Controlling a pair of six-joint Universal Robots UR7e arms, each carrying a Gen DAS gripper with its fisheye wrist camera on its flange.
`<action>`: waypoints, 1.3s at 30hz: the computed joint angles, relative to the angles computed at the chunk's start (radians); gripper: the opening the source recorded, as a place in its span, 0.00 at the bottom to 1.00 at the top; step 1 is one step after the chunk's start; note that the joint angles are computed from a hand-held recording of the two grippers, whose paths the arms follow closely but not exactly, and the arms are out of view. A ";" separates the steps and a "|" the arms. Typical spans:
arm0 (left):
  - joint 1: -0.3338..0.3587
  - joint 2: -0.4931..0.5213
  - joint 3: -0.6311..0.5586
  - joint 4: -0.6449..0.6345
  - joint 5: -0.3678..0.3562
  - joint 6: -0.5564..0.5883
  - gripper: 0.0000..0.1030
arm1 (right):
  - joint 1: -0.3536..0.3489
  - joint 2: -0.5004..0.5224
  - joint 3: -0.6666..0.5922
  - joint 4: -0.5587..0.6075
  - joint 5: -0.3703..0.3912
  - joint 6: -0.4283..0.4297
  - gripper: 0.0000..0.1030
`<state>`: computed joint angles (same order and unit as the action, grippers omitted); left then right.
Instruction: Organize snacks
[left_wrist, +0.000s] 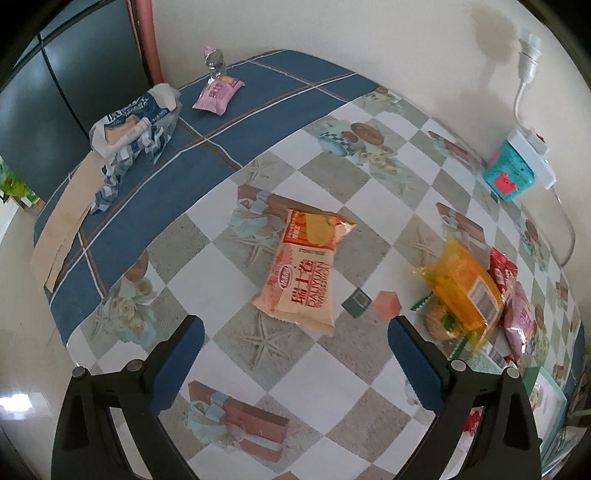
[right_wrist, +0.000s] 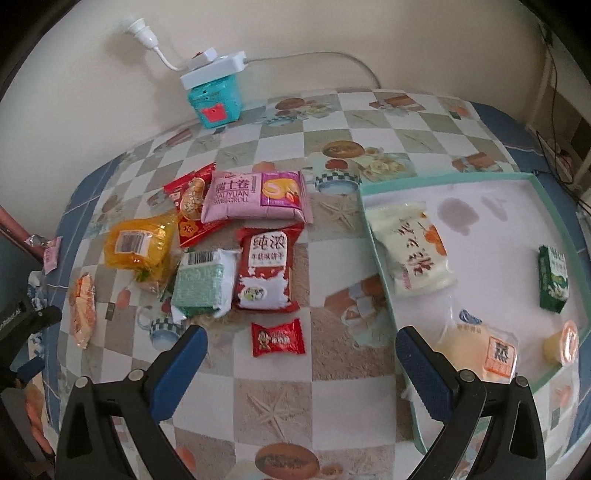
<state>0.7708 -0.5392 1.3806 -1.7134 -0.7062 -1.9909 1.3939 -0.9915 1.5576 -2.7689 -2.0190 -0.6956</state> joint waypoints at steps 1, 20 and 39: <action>0.004 -0.002 0.003 -0.002 -0.001 0.001 0.97 | 0.004 0.008 -0.004 -0.008 -0.007 -0.001 1.00; 0.069 -0.111 0.188 -0.228 -0.017 0.050 0.97 | 0.043 0.083 -0.087 0.052 0.033 0.062 1.00; 0.126 -0.020 0.082 -0.320 -0.024 0.265 0.96 | 0.017 0.150 -0.174 0.009 -0.046 0.036 0.87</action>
<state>0.8966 -0.5590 1.4623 -2.0331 -0.7303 -1.7259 1.4111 -0.8418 1.3831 -2.7600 -2.0648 -0.6594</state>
